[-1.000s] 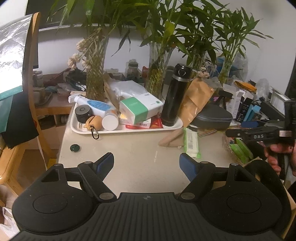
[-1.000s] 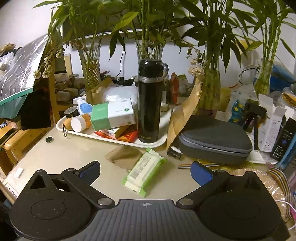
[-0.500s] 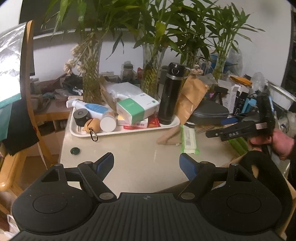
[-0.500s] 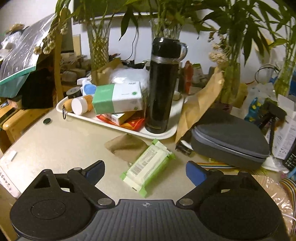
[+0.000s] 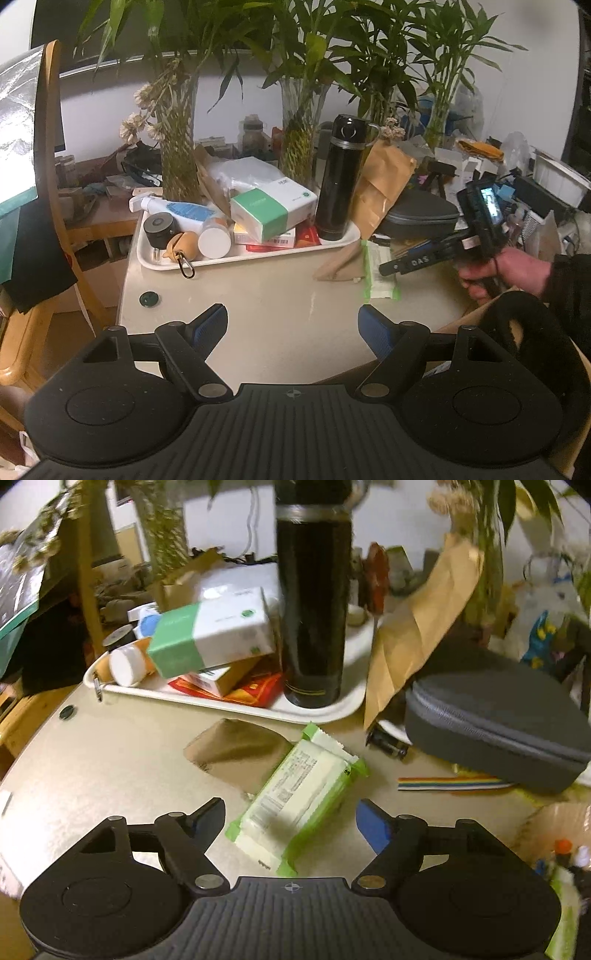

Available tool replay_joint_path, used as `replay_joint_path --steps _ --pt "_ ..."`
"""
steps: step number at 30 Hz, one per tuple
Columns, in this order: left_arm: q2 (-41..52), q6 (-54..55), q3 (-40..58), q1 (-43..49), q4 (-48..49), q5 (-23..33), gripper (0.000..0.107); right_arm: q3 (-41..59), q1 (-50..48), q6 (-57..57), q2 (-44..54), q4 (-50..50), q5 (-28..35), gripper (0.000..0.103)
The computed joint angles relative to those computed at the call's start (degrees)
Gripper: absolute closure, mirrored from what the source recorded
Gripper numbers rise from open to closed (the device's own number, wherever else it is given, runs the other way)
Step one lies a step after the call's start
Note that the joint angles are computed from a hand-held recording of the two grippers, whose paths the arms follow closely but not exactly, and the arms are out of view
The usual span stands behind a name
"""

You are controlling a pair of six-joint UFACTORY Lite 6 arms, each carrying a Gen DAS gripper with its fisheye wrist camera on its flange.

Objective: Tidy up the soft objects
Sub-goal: 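Grasp the green-and-white packet with the right tool and lift it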

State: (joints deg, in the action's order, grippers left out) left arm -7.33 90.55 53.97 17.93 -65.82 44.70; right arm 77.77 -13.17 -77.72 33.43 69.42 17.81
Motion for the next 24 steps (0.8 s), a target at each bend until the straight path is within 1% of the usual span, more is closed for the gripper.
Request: replay_joint_path --steps 5,8,9,10,11,13,17,19,23,24 --pt "2.04 -3.14 1.76 -0.45 1.80 -0.83 0.029 5.08 1.47 7.79 5.58 -4.93 -1.71 0.024" --pt "3.42 -5.16 3.02 -0.36 2.68 -0.67 0.029 7.38 2.35 12.26 7.95 -7.71 -2.31 0.026" --pt "3.63 -5.72 3.24 -0.38 3.00 -0.73 0.029 8.08 2.77 14.59 8.64 -9.63 -2.83 0.028" --pt "3.86 -6.35 3.45 -0.45 3.36 -0.80 0.029 8.56 3.42 18.60 9.08 -13.43 -4.01 0.029" --pt "4.01 -6.92 3.63 -0.55 3.65 -0.82 0.029 8.91 3.73 20.21 9.53 -14.83 -4.45 0.029" --pt "4.31 -7.41 3.84 -0.52 3.91 -0.44 0.029 9.15 3.99 19.66 9.87 -14.20 -4.58 0.036" --pt "4.21 -7.88 3.73 -1.40 4.38 -1.47 0.029 9.27 3.83 23.38 9.49 -18.36 -4.38 0.043" --pt "4.37 -7.90 3.87 -1.56 4.18 -1.41 0.029 9.67 3.71 28.03 9.19 -24.15 -3.86 0.048" --pt "4.33 -8.10 3.98 -1.70 3.90 -1.02 0.029 11.47 2.89 38.57 8.70 -38.34 0.35 0.050" --pt "4.25 -8.02 3.93 -1.69 3.79 -0.97 0.029 12.31 2.47 40.97 8.87 -41.00 2.19 0.050"
